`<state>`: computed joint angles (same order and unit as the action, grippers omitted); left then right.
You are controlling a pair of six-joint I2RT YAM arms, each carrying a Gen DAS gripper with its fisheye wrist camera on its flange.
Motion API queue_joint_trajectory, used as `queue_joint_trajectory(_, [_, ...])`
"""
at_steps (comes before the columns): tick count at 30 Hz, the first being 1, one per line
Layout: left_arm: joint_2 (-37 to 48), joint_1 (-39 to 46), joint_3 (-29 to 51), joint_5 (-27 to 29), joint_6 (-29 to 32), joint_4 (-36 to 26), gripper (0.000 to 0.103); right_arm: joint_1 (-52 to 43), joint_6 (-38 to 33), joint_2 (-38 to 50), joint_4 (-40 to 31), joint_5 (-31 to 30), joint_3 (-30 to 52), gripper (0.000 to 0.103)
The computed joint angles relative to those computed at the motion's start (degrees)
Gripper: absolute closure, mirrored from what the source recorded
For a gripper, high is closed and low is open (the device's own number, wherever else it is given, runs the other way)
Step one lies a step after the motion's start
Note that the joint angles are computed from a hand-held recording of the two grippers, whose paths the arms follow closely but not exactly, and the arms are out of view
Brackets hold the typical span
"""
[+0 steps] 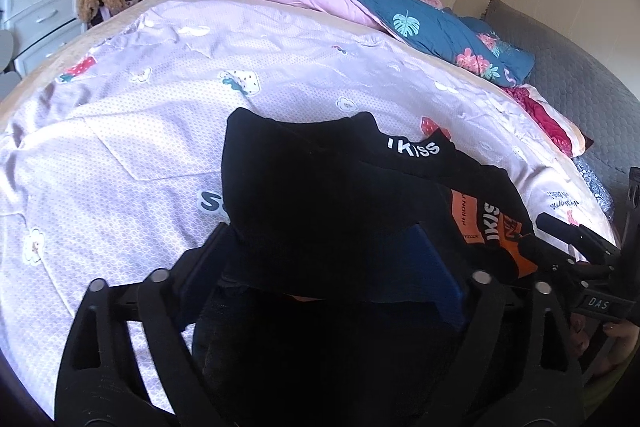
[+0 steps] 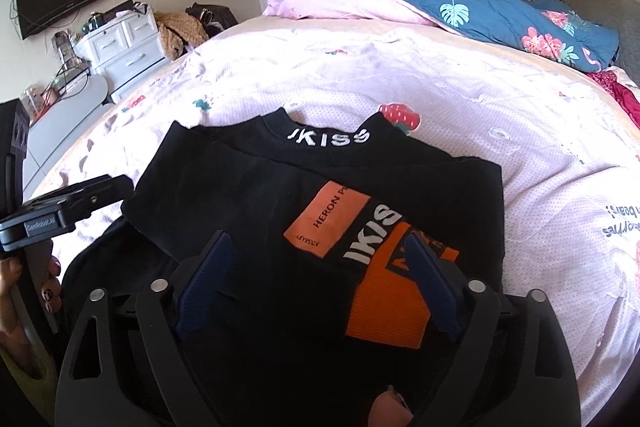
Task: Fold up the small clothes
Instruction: 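Open the right gripper and lift it off the folded sleeve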
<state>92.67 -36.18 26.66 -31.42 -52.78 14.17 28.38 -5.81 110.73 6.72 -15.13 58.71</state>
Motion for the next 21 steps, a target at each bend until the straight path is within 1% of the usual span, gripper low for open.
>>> queue_joint_trajectory(1, [-0.38, -0.25, 0.08, -0.79, -0.38, -0.82, 0.010, -0.13, 0.28, -0.27, 0.39, 0.03, -0.21, 0.014])
queue_joint_trajectory(2, [-0.77, -0.52, 0.09, -1.64, -0.71, -1.50, 0.009, -0.19, 0.51, -0.56, 0.78, 0.27, -0.46, 0.013])
queue_joint_trajectory(7, [-2.26, -0.94, -0.23, -3.76, -2.32, -4.51, 0.009, -0.71, 1.92, -2.42, 3.28, 0.71, -2.24, 0.008])
queue_joint_trajectory(11, [-4.36, -1.51, -1.17, -4.34, -3.67, -5.86, 0.009, -1.04, 2.94, -4.02, 4.50, 0.93, -3.54, 0.007])
queue_joint_trajectory(17, [-9.37, -3.91, -2.91, -7.44, -5.97, -8.76, 0.009, -1.40, 3.93, -7.03, 5.70, 0.73, -5.75, 0.007])
queue_joint_trajectory(21, [-12.19, -4.76, -3.76, -8.75, -7.60, -10.63, 0.009, -1.08, 3.35, -9.00, 5.66, 0.95, -7.08, 0.007])
